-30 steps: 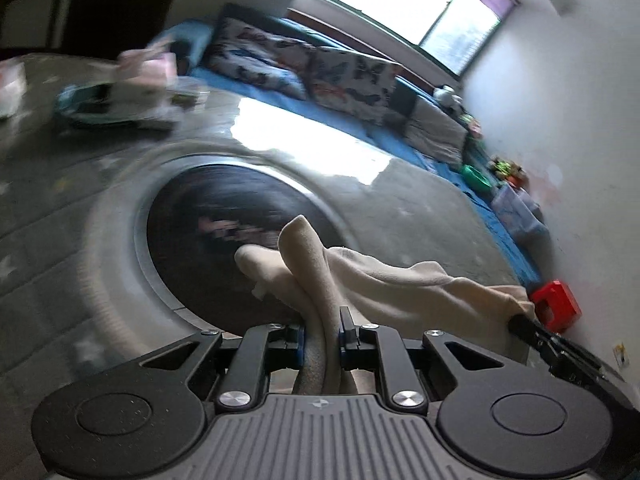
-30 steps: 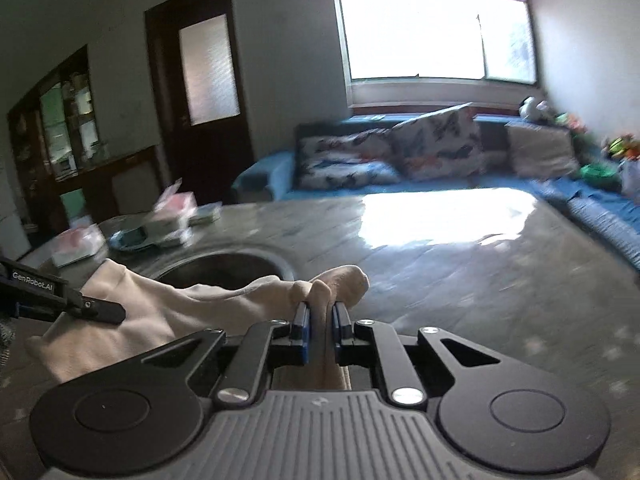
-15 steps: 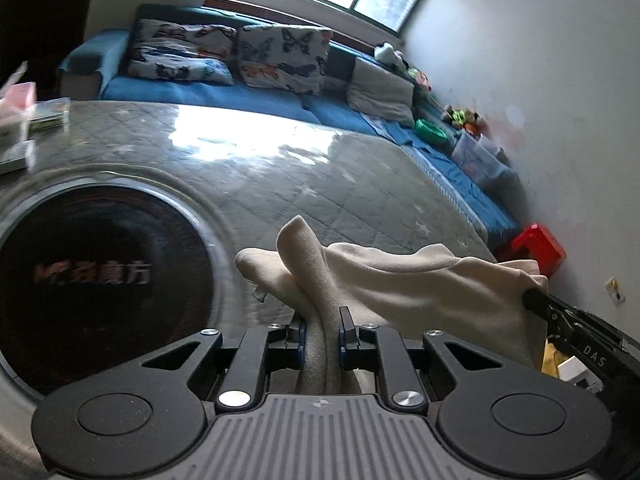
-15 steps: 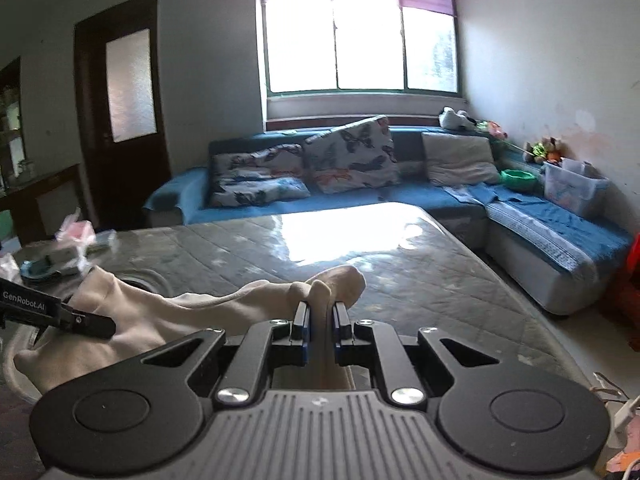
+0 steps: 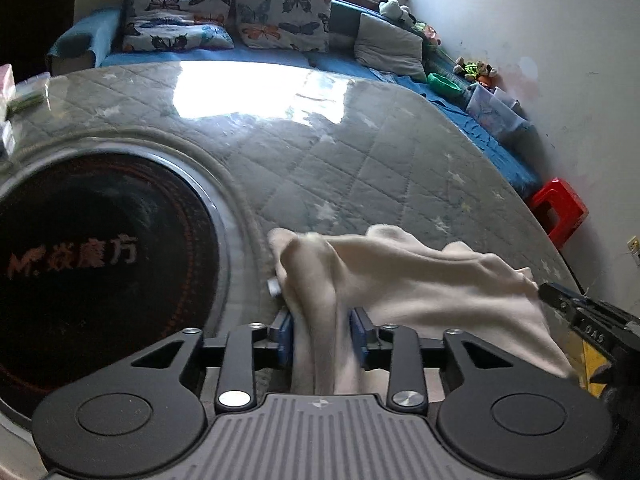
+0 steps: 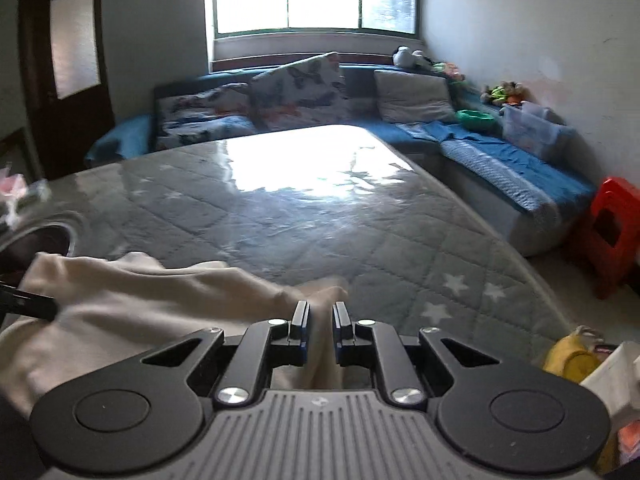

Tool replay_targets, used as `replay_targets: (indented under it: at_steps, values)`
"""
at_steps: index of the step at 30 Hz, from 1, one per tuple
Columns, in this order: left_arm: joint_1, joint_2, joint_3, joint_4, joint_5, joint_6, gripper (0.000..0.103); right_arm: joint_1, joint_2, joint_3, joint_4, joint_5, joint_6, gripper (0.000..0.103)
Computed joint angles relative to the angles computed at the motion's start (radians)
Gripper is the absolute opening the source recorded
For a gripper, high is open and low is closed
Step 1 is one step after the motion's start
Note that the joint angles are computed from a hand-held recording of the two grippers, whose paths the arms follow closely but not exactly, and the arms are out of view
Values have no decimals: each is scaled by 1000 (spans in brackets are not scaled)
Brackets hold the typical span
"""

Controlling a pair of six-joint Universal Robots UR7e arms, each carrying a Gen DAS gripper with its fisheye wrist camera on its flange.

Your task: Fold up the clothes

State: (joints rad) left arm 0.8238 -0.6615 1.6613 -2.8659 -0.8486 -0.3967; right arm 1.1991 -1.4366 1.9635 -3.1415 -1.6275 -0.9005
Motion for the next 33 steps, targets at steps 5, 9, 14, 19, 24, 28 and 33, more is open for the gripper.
replay_targets:
  at_steps: [5,9,14,19,24,28,33]
  values:
    - [-11,12,-17,-46,77,51,34,8,-7,-5,3,38,3,12]
    - [-12,30,-43,-78,57,98,31,30,6,-33,111,65,-2,12]
    - [-9,74,-92,-96,4,176,24,59,44,-41,149,62,-24,12]
    - [-2,125,-149,-78,-20,225,23,78,81,-48,133,39,-17,12]
    - [14,160,-191,-47,-27,236,23,72,102,-58,128,33,-22,12]
    - [17,164,-192,-60,-26,247,23,70,102,-59,128,34,-32,12]
    - [12,153,-178,-56,-20,221,24,75,89,-48,125,37,-30,12]
